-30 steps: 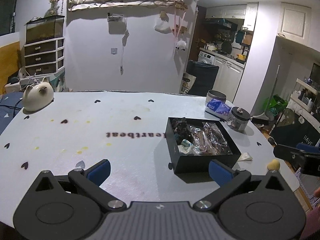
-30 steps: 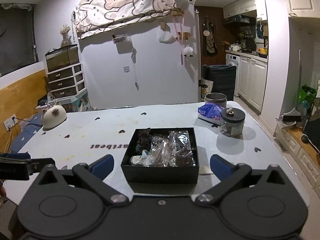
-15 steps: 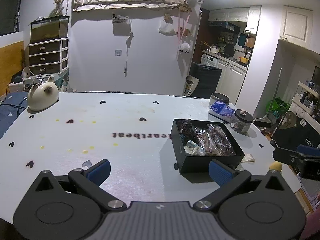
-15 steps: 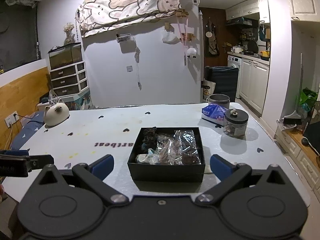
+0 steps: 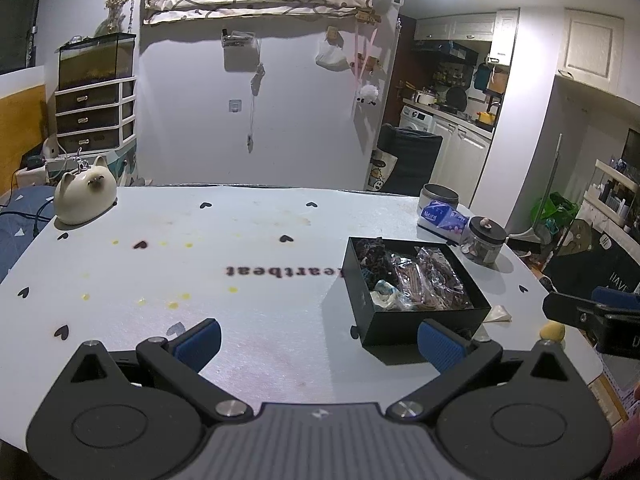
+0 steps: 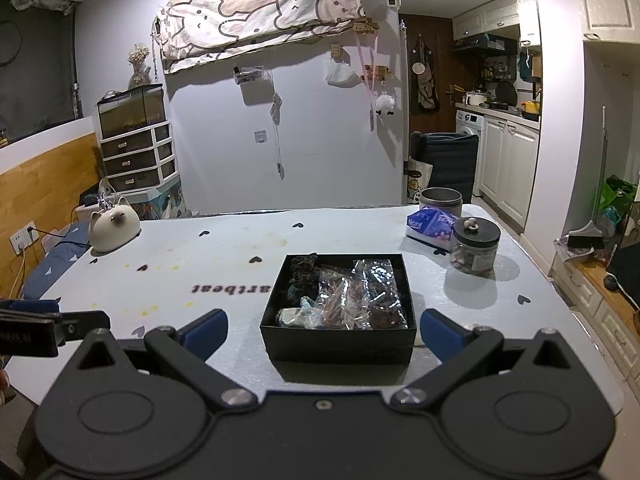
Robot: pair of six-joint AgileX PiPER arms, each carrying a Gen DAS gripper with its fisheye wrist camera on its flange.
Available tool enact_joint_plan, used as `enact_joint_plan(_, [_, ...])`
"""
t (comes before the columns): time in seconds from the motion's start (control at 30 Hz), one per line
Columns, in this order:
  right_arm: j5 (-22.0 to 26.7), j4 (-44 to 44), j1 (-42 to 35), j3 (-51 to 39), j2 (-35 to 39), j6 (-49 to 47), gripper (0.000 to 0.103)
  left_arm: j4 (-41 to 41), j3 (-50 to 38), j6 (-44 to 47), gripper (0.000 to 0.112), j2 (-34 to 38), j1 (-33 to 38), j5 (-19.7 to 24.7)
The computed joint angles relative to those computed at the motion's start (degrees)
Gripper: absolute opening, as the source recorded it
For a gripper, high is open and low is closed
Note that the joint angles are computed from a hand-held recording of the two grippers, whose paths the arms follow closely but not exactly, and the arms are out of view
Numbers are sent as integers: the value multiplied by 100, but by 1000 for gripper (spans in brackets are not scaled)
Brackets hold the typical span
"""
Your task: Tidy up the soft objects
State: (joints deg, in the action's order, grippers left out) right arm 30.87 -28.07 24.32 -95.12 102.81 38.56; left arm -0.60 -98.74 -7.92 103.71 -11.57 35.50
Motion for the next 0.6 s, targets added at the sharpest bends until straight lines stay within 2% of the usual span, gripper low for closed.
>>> enact_joint_plan(0.6, [122, -53, 122, -179, 91, 86, 103, -67, -58, 87, 103, 15, 27, 29])
